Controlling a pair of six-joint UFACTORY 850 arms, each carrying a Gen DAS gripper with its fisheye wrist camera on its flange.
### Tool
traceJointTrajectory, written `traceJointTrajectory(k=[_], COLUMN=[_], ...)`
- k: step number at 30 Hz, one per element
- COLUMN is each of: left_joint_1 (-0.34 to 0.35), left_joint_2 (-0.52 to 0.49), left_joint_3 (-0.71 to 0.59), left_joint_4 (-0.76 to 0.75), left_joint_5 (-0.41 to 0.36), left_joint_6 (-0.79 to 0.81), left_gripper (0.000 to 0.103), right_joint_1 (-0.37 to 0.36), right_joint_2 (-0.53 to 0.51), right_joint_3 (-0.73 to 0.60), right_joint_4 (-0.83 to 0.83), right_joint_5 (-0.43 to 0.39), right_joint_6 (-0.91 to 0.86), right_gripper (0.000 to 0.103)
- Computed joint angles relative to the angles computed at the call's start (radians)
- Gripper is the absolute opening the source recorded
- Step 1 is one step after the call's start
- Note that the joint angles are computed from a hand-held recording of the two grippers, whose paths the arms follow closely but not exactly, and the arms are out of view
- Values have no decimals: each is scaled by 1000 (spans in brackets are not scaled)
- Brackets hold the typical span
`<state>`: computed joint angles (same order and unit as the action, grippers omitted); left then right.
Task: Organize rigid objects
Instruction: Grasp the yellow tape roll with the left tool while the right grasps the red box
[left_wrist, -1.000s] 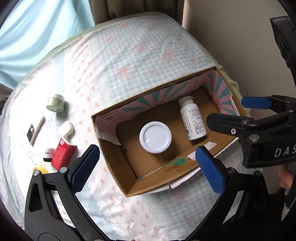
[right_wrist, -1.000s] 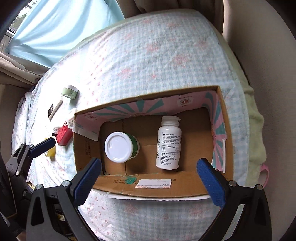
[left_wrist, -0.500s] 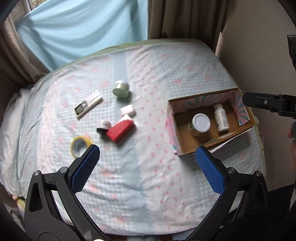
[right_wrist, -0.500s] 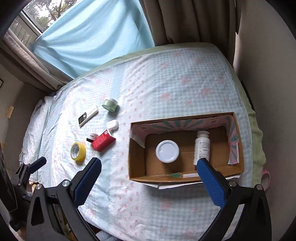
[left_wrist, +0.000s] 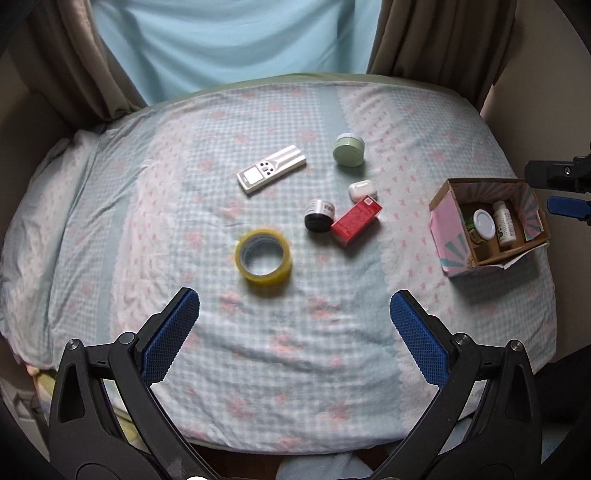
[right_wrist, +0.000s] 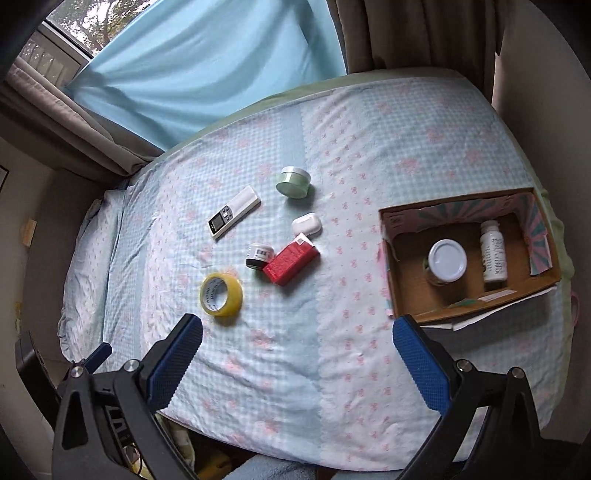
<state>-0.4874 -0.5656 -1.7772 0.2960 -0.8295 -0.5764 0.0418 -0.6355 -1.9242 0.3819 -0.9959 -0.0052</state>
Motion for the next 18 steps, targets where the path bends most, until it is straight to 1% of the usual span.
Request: traceJointTrajectory(k=[5,9,13,16,18], left_joint_1=[86,137,165,171,170], left_joint_2=[22,-3,-50,-95,-128], left_joint_3=[107,155,169,166,156], left_joint_4=[-90,-155,-194,-186,-158], left_joint_5=[89,149,198,220,230], left_joint_6=[156,291,409,458,459], left_gripper=[103,103,103,103,103], right_joint_1=[81,119,131,133,129], right_joint_2=[-84,-173,-257,-328,-377], right_joint_3=[-87,-181,-273,-361,-415], right_joint_4=[-57,-79,-71,-68,-62], right_joint_5=[11,13,10,-22,-41], right_joint_6=[153,279,382,457,497], right_gripper=[103,103,103,103,103])
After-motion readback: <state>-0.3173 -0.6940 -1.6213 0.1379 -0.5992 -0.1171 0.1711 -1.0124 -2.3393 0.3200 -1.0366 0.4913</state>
